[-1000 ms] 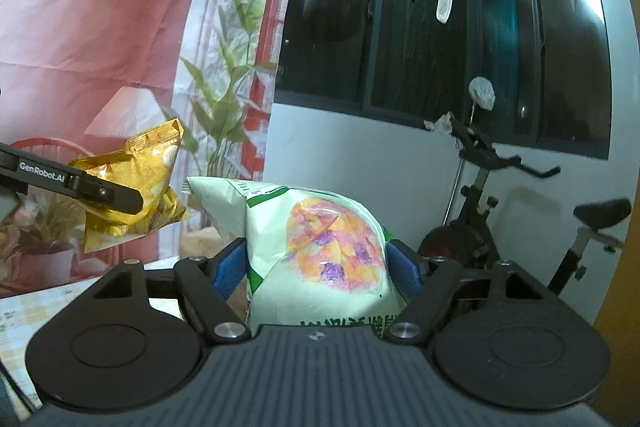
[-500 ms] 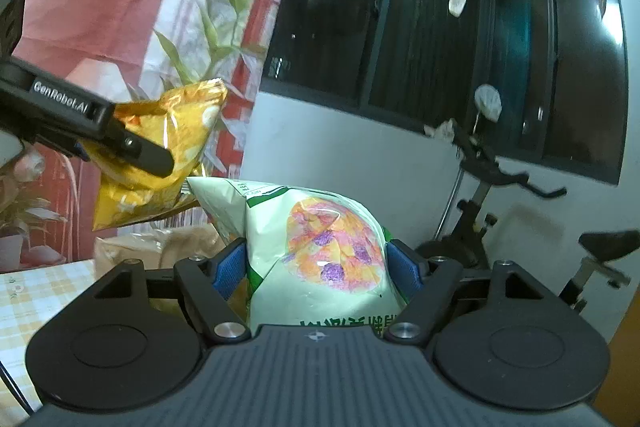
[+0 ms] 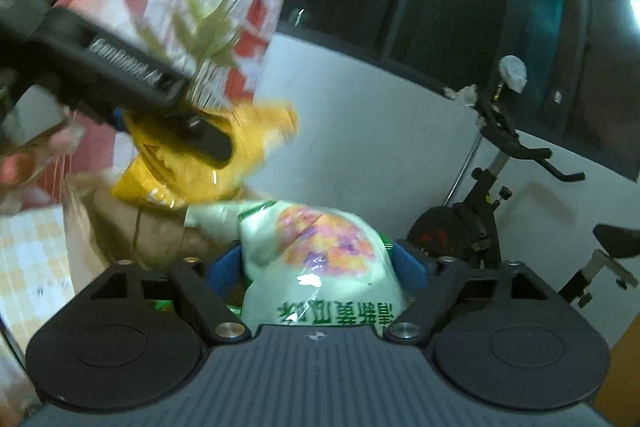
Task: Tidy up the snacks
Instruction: 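Open both tools over the box to drop the yellow and pastry bags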
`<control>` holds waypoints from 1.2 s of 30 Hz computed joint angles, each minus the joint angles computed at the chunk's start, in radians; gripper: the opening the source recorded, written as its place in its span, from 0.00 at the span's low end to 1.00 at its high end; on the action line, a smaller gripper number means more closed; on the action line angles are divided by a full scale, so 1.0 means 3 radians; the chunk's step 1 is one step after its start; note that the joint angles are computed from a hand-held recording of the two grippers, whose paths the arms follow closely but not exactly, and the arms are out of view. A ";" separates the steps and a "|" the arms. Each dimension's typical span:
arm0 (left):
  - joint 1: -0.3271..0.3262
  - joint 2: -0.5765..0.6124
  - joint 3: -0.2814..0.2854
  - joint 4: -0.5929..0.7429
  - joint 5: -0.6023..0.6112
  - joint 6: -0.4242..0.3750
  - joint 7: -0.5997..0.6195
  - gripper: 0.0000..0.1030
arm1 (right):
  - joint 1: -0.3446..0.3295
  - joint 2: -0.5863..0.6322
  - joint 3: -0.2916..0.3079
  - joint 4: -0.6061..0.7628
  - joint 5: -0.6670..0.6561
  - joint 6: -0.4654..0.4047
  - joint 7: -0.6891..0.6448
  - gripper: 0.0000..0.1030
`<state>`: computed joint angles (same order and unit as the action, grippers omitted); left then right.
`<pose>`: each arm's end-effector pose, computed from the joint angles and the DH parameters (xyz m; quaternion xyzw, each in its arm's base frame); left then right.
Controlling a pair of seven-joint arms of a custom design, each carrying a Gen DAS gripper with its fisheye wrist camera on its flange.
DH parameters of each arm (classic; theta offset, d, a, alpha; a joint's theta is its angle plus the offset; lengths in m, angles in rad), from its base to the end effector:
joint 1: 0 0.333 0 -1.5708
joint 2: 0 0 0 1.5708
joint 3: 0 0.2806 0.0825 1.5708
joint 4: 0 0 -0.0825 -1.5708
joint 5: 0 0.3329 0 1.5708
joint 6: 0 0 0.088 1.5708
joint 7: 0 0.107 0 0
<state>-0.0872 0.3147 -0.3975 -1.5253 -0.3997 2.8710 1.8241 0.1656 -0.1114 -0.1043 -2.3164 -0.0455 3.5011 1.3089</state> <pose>0.5937 -0.2397 0.5918 -0.4983 0.6932 -0.4975 0.1536 0.4936 0.0336 0.5456 -0.6580 0.4506 -0.4683 0.3805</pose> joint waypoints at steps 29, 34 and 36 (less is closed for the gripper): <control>-0.0200 -0.1111 0.0524 -0.1188 -0.0770 -0.0006 0.0721 0.83 | -0.0196 -0.0967 0.0580 -0.0820 0.1543 -0.0098 -0.0356 0.93; -0.0346 -0.1362 0.0746 -0.1473 -0.0814 -0.0029 0.0777 0.83 | -0.0189 -0.1151 0.0676 -0.1050 0.1626 -0.0084 -0.0186 0.93; -0.0409 -0.1464 0.0822 -0.1605 -0.0835 -0.0008 0.0810 0.83 | -0.0163 -0.1212 0.0689 -0.1147 0.1647 -0.0074 -0.0108 0.93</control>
<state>-0.2098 -0.1245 -0.1509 -2.0067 -0.6504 2.8685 2.0672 0.1166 -0.4750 0.1024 -2.6604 0.4486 3.4789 1.2767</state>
